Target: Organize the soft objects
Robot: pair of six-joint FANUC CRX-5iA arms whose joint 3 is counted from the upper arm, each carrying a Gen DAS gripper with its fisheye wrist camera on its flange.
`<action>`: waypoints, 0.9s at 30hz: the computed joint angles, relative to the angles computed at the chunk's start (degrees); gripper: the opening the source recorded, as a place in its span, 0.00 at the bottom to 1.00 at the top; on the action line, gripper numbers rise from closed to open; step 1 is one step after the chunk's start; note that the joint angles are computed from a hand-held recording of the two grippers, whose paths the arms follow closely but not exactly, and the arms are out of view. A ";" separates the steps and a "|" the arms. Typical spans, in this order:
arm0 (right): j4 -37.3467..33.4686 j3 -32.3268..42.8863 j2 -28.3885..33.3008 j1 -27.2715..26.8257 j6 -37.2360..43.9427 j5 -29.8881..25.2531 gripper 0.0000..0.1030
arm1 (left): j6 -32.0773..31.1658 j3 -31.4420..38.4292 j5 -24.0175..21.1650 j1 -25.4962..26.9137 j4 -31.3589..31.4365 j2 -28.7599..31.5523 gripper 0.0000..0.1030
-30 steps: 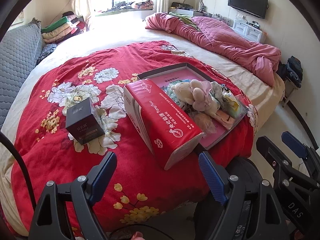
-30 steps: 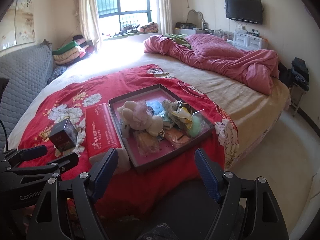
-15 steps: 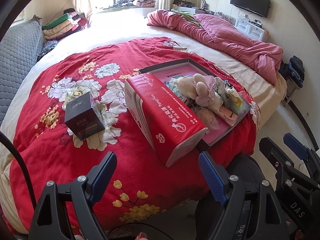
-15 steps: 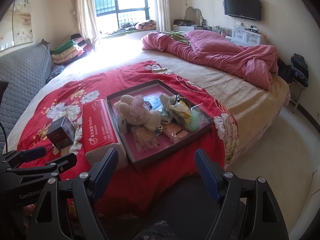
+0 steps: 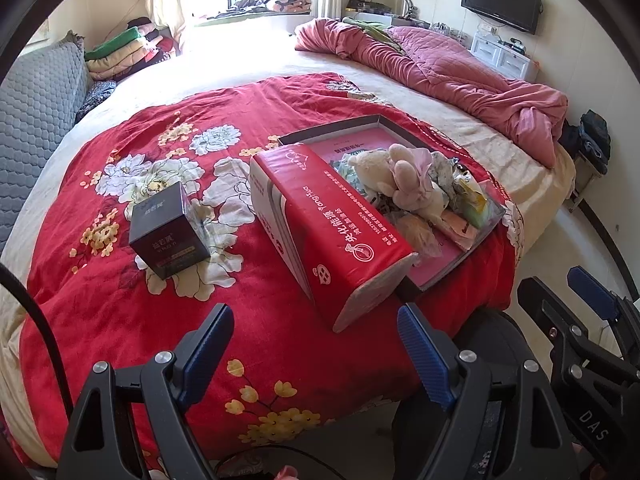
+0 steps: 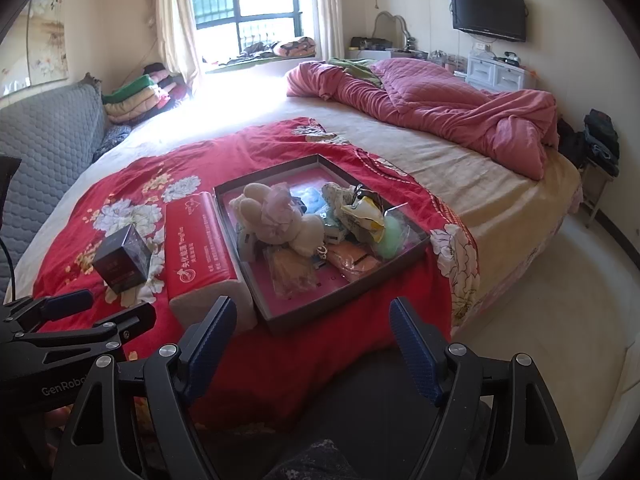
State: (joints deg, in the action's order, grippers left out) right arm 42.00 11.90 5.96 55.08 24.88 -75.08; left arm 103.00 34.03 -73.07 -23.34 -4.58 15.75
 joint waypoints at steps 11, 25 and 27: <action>-0.08 -0.12 -0.01 0.14 0.20 -0.14 0.77 | 0.23 -0.21 0.34 -0.06 0.04 -0.29 0.81; -0.15 -0.08 -0.01 0.15 0.23 -0.23 0.78 | 0.03 -0.21 0.10 0.04 0.23 -0.21 0.81; -0.17 -0.15 -0.08 0.16 0.23 -0.23 0.77 | 0.11 -0.16 0.00 0.00 0.07 -0.16 0.81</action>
